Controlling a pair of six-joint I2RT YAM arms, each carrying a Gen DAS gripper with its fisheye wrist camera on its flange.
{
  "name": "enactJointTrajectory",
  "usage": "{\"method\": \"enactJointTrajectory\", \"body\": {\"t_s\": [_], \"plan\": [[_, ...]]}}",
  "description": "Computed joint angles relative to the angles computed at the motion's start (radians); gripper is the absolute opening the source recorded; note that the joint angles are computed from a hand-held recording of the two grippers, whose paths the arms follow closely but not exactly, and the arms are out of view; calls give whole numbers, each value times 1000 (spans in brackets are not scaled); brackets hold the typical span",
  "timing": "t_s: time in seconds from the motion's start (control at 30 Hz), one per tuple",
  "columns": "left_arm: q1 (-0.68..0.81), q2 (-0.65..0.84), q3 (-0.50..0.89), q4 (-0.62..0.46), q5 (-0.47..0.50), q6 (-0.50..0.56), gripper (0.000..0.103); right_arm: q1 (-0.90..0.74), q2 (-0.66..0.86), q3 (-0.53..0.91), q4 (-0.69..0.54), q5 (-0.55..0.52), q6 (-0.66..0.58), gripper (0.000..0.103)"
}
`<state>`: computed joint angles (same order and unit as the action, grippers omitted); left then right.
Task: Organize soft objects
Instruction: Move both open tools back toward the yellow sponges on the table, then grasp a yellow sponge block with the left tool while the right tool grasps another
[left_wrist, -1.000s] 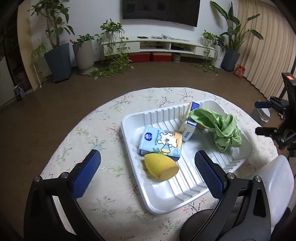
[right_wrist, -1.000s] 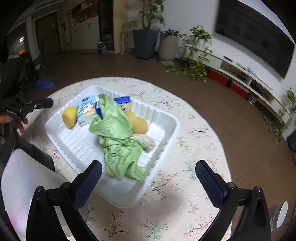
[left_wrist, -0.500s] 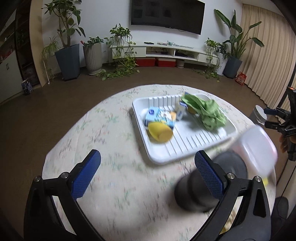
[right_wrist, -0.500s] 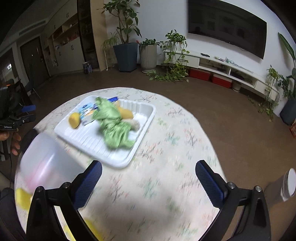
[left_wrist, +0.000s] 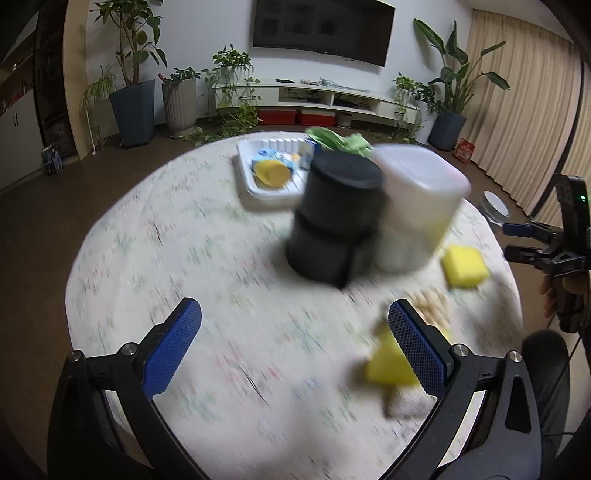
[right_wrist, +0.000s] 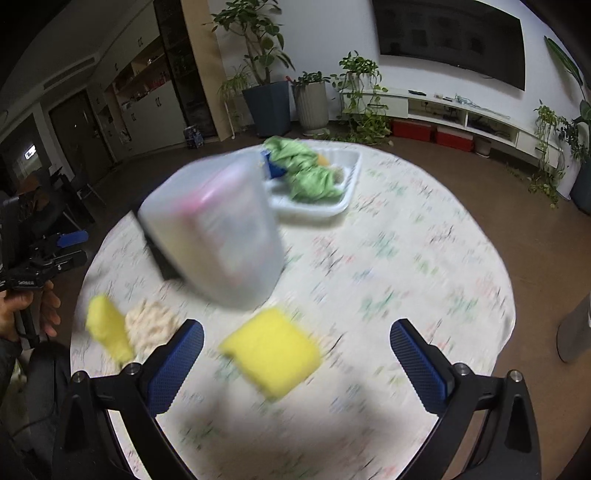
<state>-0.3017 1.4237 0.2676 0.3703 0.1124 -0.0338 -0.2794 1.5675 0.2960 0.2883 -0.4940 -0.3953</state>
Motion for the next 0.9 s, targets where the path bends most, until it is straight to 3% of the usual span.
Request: {"method": "enactJointTrajectory", "body": {"t_s": [0.2, 0.3, 0.43, 0.7, 0.9], "plan": [[-231, -7, -135, 132, -142, -133, 103, 108, -25, -154, 144, 105, 104, 103], [-337, 83, -135, 210, -200, -183, 103, 155, -69, -199, 169, 124, 177, 103], [-423, 161, -105, 251, -248, -210, 103, 234, -18, -219, 254, 204, 241, 103], [-403, 234, -31, 254, -267, -198, 103, 224, 181, -166, 402, 256, 327, 103], [-375, 318, 27, 249, -261, -181, 103, 247, 286, -97, 439, 276, 363, 103]]}}
